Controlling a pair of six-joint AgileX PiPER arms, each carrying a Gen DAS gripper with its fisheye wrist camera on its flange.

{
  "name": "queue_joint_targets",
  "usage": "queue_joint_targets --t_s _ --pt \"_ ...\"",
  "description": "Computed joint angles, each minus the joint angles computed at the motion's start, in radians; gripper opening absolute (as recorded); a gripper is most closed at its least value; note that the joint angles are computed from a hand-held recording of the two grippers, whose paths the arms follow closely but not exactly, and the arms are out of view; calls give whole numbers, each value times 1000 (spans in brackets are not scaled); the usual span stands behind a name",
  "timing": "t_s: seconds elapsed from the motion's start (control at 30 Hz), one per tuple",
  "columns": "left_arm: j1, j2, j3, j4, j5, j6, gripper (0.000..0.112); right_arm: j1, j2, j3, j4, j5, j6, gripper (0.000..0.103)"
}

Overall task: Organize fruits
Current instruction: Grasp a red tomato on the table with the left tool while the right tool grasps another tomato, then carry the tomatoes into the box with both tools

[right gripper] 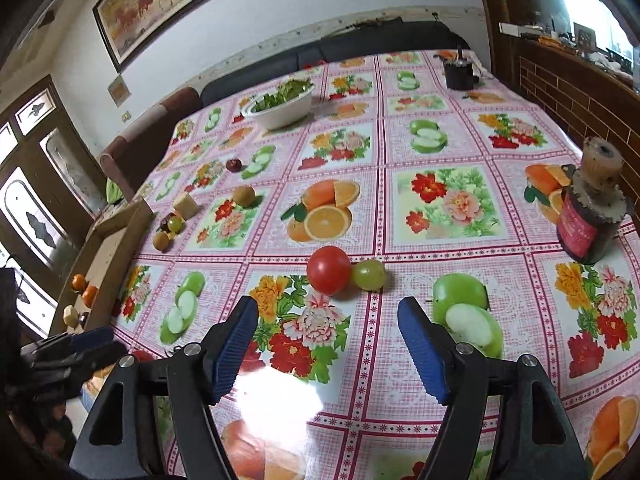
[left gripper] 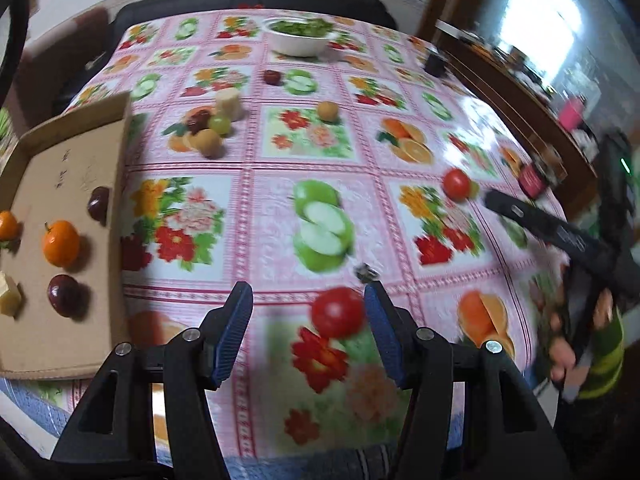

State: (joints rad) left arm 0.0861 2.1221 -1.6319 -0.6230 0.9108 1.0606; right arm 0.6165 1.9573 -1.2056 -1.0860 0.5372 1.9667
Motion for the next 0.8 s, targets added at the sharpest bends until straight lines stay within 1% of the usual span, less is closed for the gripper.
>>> queue_joint_targets --t_s 0.07,0.17,0.23,0.37,0.47,0.5,0.57,0.6,0.63,0.67,0.7,0.73,0.8 --pt "-16 -30 59 -11 -36 57 57 -13 20 -24 36 -6 -49 74" --pt "-44 -36 89 15 -77 60 57 -30 56 -86 106 14 -154 74" --pt "-53 -19 79 42 -73 33 57 -39 68 -106 102 8 -174 74" --pt "-62 18 55 74 -71 -12 57 -48 109 -188 145 33 -284 73" --pt "-60 12 80 44 -100 20 57 -59 143 -247 194 55 -384 73" --pt "-59 10 89 32 -112 30 57 -64 165 -283 233 75 -447 70" --pt "-61 2 113 15 -149 49 46 -68 202 -340 293 116 -546 65" --pt "-62 -1 121 13 -170 54 38 -62 215 -359 283 145 -560 57" --pt "-57 3 113 4 -158 61 33 -53 228 -381 281 184 -576 51" --pt "-50 8 99 -1 -137 58 33 -49 231 -384 273 198 -573 31" --pt "-48 10 91 1 -128 52 33 -56 218 -362 279 172 -562 31" --pt "-50 8 91 8 -136 42 33 -59 205 -340 272 151 -540 31" --pt "-47 2 89 6 -144 40 33 -57 181 -306 250 126 -498 31"
